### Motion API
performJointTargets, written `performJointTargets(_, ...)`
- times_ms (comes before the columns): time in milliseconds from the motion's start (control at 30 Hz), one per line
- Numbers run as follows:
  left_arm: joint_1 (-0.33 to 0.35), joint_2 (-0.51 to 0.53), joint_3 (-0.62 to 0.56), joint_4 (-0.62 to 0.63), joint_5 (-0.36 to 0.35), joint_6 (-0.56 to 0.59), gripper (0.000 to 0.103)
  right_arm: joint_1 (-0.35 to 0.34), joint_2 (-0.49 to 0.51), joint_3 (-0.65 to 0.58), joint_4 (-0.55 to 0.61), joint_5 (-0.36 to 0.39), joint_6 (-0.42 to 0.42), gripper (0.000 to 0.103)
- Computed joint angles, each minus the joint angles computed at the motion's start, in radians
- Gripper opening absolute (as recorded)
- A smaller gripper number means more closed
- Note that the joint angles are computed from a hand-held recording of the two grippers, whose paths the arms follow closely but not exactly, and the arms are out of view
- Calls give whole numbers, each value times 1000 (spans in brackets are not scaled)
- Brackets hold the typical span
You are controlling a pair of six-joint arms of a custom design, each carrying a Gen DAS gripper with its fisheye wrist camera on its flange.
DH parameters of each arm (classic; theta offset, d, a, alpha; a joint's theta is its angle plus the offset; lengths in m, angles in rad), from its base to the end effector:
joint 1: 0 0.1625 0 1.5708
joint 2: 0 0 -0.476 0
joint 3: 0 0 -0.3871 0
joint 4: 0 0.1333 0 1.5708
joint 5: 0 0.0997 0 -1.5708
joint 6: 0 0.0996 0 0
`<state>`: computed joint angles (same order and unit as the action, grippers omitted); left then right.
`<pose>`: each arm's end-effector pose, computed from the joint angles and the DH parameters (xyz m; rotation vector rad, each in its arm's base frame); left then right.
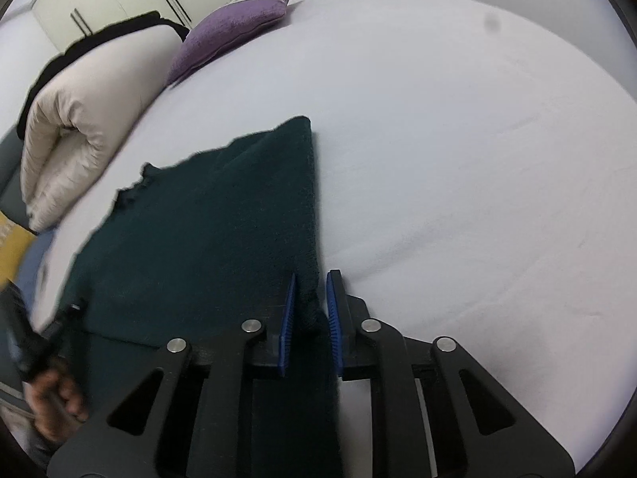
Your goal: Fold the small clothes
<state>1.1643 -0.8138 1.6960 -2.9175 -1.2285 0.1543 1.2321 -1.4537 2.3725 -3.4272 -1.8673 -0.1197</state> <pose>-0.1252 -0.7126 0.1704 0.6594 2.6999 -0.7119 -0.0434 -0.4367 0.3516 -0.4478 -2.3930 1.1150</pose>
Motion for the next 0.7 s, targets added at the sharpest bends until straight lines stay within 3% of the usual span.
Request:
performJointTargets(67,9,-2,1,-4,-25,-8,17,4,-16,-3,-37,5,41,24)
performJointTargets(133,16,-4,-2,1,-45,-20,17,15,-4,-25,-92,1,54,44)
performJointTargets(233,16,-5,3,-9,-48,-22,18,28,42,-116,-18,14,12,44)
performJointTargets(300,16,-5,8,-19,-46,-17,18,40,90,-179,37,-32,-4,44)
performJointTargets(333,17,-4,10,-24,-47,-16,18,46,121,-218,79,-78,-5,39)
performJointTargets(433,19,-1,9,-26,-50,-16,18,79,207,-282,4,-223,-116,37)
performJointTargets(700,28,-3,6,-27,-78,-24,18,112,243,-345,-9,-337,-138,37)
